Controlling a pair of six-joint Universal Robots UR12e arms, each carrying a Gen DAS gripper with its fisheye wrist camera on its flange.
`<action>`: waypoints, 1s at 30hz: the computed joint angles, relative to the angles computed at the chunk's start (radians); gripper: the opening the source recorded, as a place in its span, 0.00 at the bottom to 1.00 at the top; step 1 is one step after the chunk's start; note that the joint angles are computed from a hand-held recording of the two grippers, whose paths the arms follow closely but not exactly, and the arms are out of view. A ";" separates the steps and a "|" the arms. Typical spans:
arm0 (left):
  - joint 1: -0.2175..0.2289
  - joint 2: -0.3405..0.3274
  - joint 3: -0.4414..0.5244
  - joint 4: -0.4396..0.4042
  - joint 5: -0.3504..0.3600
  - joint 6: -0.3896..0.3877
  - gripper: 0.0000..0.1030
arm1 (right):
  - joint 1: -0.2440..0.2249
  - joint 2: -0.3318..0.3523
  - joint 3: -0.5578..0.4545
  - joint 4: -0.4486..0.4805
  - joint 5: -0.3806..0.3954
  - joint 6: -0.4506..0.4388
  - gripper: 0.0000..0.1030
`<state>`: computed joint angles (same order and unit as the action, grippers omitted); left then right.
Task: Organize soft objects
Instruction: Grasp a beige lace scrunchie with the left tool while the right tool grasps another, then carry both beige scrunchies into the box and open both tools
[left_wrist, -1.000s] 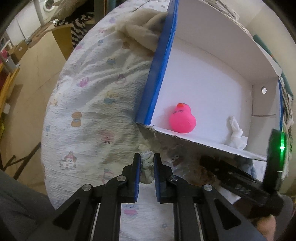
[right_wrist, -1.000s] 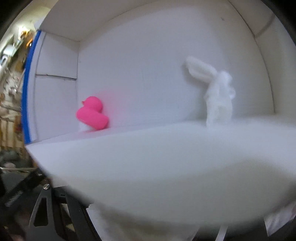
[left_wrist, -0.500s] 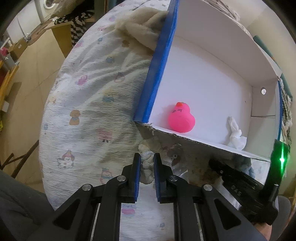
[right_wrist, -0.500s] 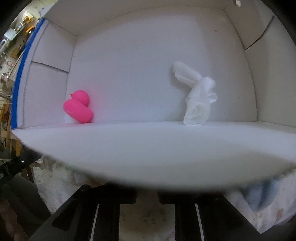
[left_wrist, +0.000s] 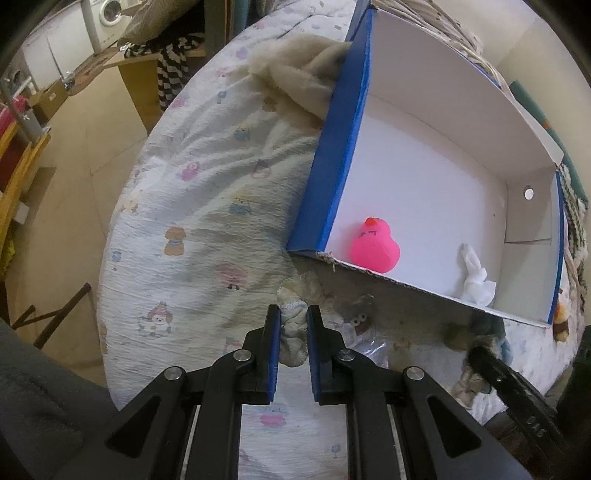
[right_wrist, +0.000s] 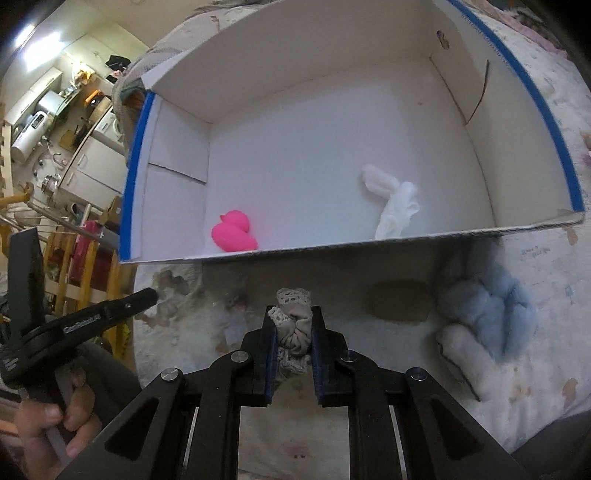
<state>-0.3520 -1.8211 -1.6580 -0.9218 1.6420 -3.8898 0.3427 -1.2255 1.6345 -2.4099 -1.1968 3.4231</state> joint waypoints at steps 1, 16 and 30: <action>-0.004 -0.001 0.002 0.000 0.014 0.000 0.12 | 0.000 -0.007 0.010 -0.013 0.004 0.007 0.17; -0.067 0.038 -0.018 0.053 0.308 -0.023 0.12 | -0.030 -0.087 0.095 -0.244 -0.002 0.025 0.17; -0.080 0.038 0.003 0.181 0.381 0.045 0.12 | -0.042 -0.075 0.047 -0.362 -0.035 0.041 0.17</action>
